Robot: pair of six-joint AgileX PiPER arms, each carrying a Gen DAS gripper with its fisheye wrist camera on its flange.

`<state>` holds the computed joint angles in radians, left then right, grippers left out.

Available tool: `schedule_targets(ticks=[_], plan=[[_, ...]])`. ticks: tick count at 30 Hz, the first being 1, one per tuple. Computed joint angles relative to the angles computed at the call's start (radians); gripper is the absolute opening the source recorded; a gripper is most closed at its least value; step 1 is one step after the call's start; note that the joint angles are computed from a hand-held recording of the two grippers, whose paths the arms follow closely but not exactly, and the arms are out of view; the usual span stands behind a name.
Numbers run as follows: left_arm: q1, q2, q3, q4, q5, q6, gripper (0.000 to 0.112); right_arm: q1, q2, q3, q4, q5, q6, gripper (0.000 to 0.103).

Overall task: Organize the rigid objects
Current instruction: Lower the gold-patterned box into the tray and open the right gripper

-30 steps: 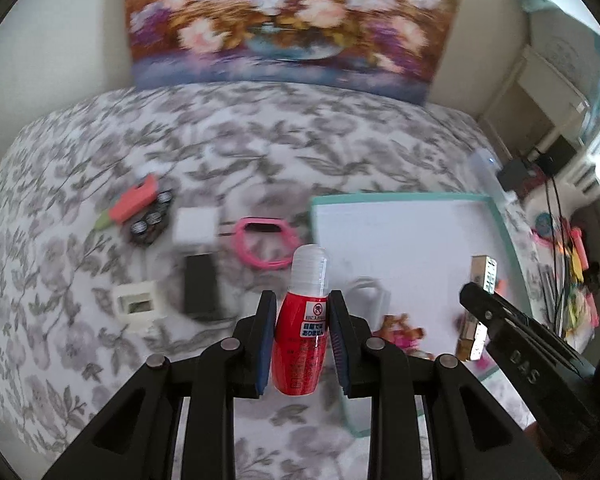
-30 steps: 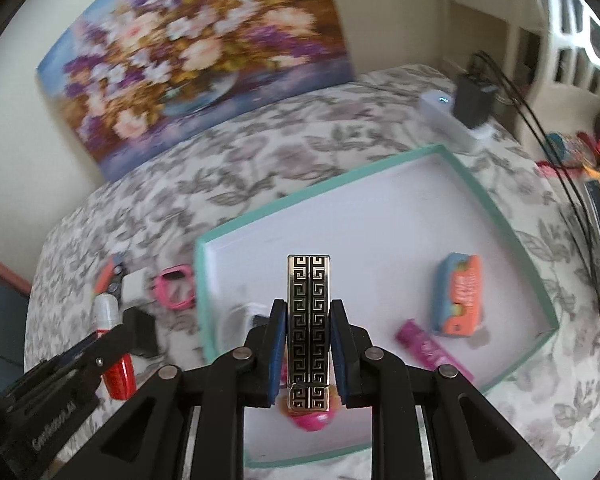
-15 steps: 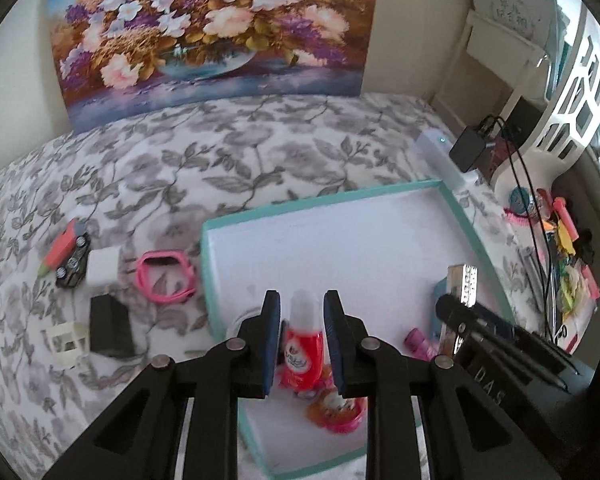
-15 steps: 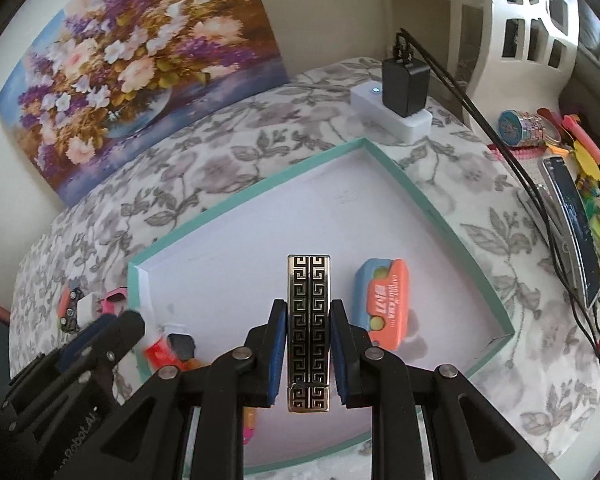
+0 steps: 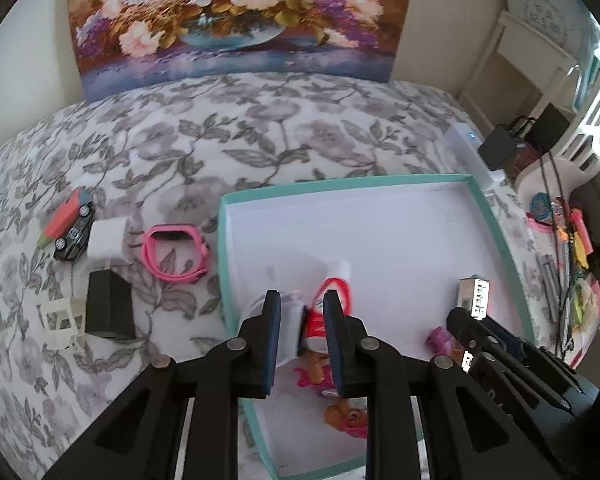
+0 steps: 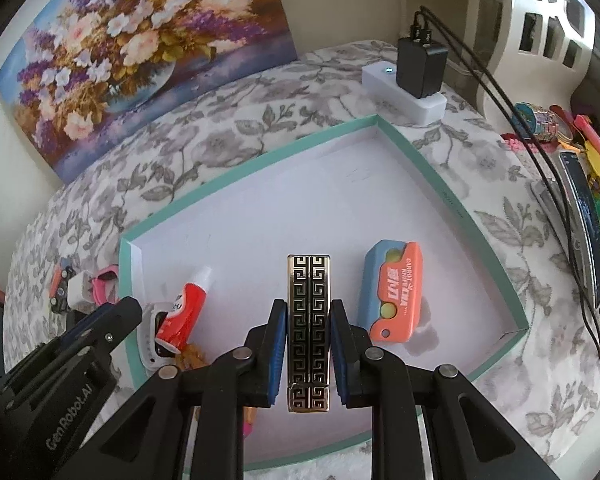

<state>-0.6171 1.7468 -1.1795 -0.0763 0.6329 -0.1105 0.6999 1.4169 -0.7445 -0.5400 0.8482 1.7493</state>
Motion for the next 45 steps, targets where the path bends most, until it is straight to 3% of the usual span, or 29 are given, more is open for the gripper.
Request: schedule_targets(ticks=[9,16,19,21,28,33,35,45], plan=[[0.029,0.008,-0.007,0.025,0.031,-0.037,0.024,0.002,0.028,-0.025,0.022,0.018,-0.034,0.023],[0.060,0.010,-0.013,0.035,0.054,-0.062,0.043,0.006,0.047,-0.043,0.031,0.037,-0.045,0.026],[0.072,0.015,-0.016,0.065,0.068,-0.103,0.060,0.009,0.062,-0.053,0.039,0.046,-0.055,0.038],[0.074,0.018,-0.016,0.102,0.076,-0.140,0.065,0.015,0.070,-0.061,0.038,0.054,-0.052,0.056],[0.097,0.042,-0.027,0.142,0.118,-0.189,0.078,0.020,0.089,-0.072,0.039,0.059,-0.057,0.066],[0.115,0.056,-0.038,0.147,0.145,-0.203,0.080,0.021,0.097,-0.071,0.043,0.049,-0.059,0.075],[0.125,0.062,-0.044,0.146,0.158,-0.207,0.089,0.022,0.098,-0.070,0.044,0.045,-0.055,0.078],[0.148,0.067,-0.051,0.166,0.179,-0.220,0.090,0.021,0.102,-0.069,0.056,0.030,-0.050,0.091]])
